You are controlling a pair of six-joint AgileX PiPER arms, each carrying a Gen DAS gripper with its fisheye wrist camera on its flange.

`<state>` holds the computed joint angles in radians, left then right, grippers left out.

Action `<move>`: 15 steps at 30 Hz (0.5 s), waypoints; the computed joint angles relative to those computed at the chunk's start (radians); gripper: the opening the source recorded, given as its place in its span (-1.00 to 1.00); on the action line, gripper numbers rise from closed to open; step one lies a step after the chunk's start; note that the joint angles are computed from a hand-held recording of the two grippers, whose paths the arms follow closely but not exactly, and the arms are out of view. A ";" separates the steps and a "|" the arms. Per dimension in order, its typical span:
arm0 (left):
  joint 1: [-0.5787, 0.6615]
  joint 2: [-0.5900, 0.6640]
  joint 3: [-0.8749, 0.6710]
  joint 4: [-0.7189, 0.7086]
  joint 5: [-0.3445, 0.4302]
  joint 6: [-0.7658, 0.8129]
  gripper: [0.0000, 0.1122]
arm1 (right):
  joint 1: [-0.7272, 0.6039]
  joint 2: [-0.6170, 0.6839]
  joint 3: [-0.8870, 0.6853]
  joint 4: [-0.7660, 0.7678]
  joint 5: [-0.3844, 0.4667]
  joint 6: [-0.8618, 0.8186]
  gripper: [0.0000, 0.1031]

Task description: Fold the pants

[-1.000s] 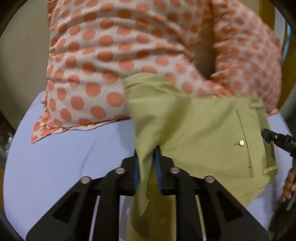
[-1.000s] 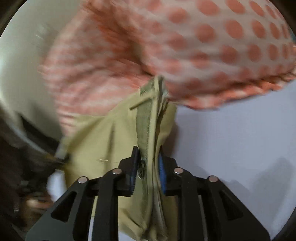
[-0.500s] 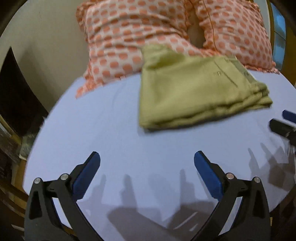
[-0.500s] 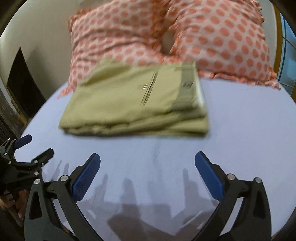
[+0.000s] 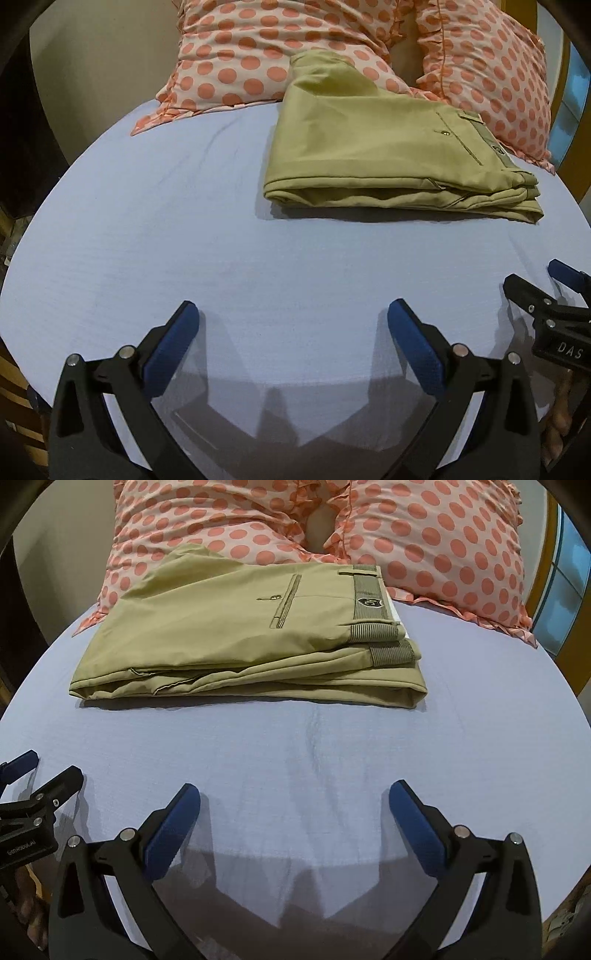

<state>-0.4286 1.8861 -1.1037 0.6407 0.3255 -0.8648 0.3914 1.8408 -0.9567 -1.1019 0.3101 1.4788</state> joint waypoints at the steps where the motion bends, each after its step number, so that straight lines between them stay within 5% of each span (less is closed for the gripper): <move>1: 0.000 -0.001 0.004 0.011 -0.006 -0.009 0.81 | -0.001 0.000 -0.001 0.003 -0.001 -0.005 0.97; 15: 0.003 -0.003 0.009 0.013 -0.017 0.000 0.81 | -0.003 0.000 -0.004 0.015 0.000 -0.017 0.97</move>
<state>-0.4259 1.8832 -1.0946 0.6537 0.3082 -0.8646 0.3889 1.8412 -0.9603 -1.0868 0.3103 1.4622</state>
